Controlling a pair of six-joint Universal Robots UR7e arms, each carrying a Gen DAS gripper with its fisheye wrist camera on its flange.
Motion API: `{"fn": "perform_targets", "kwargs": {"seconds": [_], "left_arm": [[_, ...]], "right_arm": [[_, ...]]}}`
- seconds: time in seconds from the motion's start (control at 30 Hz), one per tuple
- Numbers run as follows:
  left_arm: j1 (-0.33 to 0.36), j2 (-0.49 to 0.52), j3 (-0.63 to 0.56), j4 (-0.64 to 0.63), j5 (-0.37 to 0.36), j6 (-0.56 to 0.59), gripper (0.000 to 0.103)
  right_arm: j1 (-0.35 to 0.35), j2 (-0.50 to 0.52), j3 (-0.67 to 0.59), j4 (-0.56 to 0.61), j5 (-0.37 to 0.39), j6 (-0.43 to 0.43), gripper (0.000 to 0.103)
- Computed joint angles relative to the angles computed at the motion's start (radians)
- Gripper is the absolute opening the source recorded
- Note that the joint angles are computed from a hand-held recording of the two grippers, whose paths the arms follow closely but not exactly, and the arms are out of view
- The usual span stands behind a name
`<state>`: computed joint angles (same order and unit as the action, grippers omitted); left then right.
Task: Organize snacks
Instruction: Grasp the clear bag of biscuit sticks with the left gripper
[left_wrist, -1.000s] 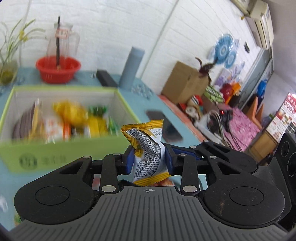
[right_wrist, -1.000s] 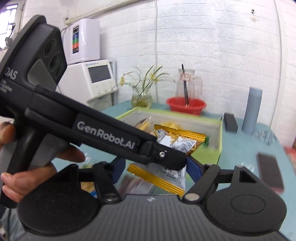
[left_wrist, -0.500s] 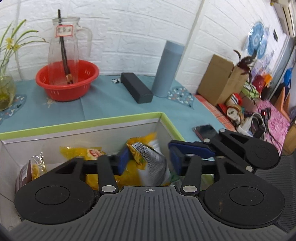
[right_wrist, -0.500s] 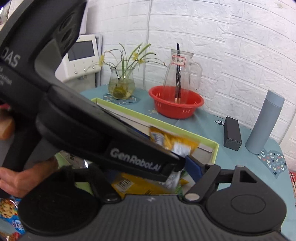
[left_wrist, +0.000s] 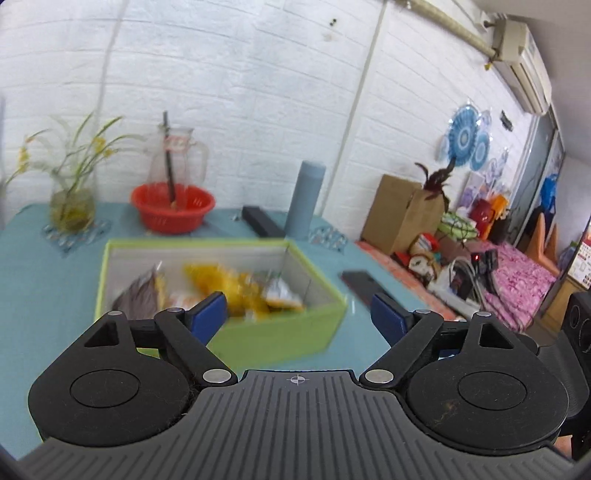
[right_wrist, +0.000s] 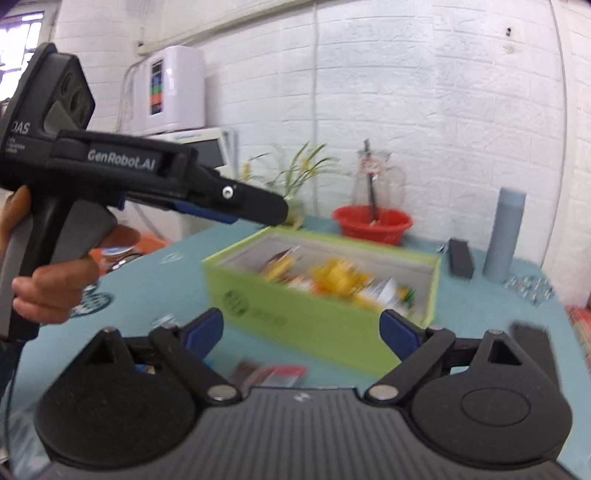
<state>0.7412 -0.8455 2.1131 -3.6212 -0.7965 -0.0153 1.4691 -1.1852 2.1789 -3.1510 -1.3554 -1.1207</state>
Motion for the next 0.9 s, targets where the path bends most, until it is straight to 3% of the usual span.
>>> {"fn": "perform_targets", "kwargs": {"seconds": [0.2, 0.33, 0.5, 0.67, 0.8, 0.9], "left_arm": [[-0.091, -0.053, 0.273, 0.116, 0.083, -0.316, 0.073], [-0.08, -0.058, 0.344, 0.175, 0.055, -0.462, 0.062], [-0.008, -0.059, 0.347, 0.121, -0.072, -0.447, 0.06], [0.0, -0.026, 0.331, 0.082, -0.217, -0.425, 0.059], [-0.055, 0.001, 0.319, 0.106, -0.141, -0.44, 0.059], [-0.044, -0.009, 0.304, 0.127, -0.114, -0.465, 0.062]], "right_arm": [[-0.066, -0.072, 0.213, 0.025, -0.041, 0.02, 0.092], [-0.072, -0.051, 0.254, 0.064, -0.064, 0.064, 0.092], [-0.011, 0.026, 0.235, -0.008, -0.13, 0.072, 0.092], [-0.026, -0.003, 0.249, -0.027, -0.147, 0.071, 0.092], [-0.043, -0.023, 0.263, -0.054, -0.155, 0.072, 0.092], [-0.04, -0.01, 0.258, -0.08, -0.149, 0.082, 0.092]]}}
